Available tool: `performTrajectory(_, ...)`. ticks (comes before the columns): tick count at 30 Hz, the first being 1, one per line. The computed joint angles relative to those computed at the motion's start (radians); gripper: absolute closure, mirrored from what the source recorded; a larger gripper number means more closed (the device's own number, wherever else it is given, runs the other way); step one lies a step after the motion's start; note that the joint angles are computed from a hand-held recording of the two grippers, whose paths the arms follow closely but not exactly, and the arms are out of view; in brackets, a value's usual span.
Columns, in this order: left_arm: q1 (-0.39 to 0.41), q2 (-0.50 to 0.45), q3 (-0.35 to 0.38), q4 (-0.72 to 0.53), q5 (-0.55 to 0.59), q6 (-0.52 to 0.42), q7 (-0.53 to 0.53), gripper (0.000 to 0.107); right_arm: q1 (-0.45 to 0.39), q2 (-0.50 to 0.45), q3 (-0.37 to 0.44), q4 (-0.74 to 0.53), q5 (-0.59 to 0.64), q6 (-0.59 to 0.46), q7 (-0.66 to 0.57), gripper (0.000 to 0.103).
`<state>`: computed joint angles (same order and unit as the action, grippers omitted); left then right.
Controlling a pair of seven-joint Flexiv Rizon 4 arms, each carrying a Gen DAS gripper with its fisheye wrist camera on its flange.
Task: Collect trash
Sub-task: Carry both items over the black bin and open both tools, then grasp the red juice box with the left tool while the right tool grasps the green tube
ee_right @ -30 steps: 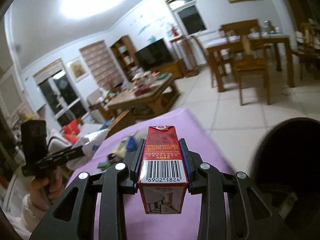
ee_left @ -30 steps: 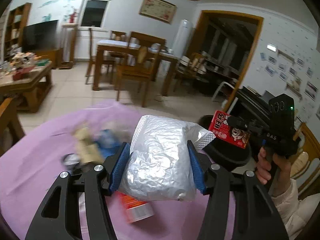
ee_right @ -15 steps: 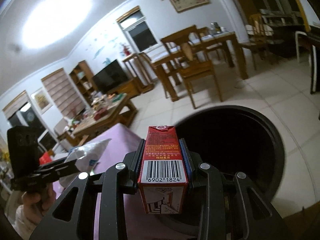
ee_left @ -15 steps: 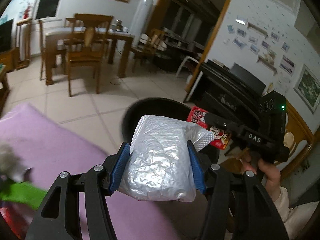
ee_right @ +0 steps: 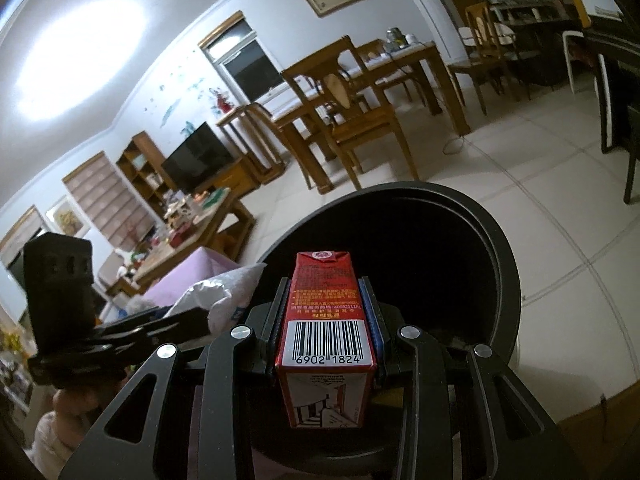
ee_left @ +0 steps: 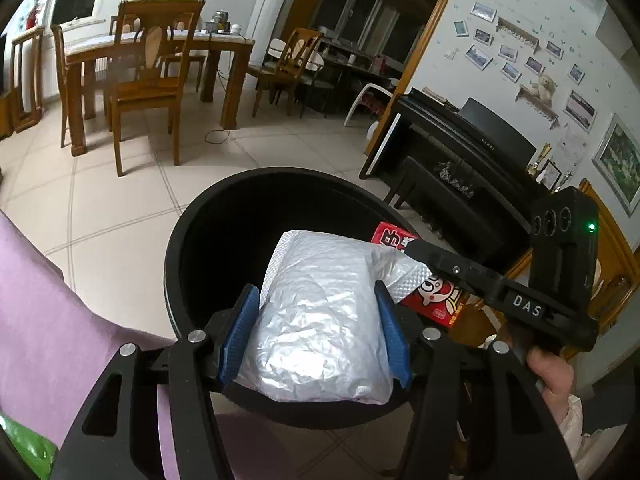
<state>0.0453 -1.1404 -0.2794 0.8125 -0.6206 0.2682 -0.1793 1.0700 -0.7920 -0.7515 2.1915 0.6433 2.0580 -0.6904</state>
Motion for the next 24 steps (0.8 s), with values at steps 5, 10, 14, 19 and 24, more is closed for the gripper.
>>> performTrajectory(5, 0.012, 0.038, -0.006, 0.067, -0.016, 0.049, 0.027, 0.036, 0.031, -0.003, -0.036, -0.010, -0.005, -0.035, 0.022, 0.061)
performTrajectory(10, 0.035, 0.043, -0.011, 0.064, -0.036, 0.059, 0.034, 0.029, 0.072, -0.026, -0.109, -0.018, -0.053, -0.072, 0.065, 0.048)
performTrajectory(14, 0.061, 0.046, -0.014, 0.058, -0.057, 0.061, 0.033, 0.029, 0.105, -0.053, -0.164, -0.051, -0.106, -0.118, 0.102, 0.040)
performTrajectory(19, 0.113, 0.030, -0.018, 0.024, -0.093, 0.084, 0.026, 0.028, 0.080, -0.062, -0.169, -0.135, -0.221, -0.169, 0.132, 0.040)
performTrajectory(24, 0.154, -0.007, -0.010, -0.034, -0.103, 0.161, 0.012, 0.028, 0.011, -0.080, -0.120, -0.284, -0.350, -0.234, 0.153, 0.040)
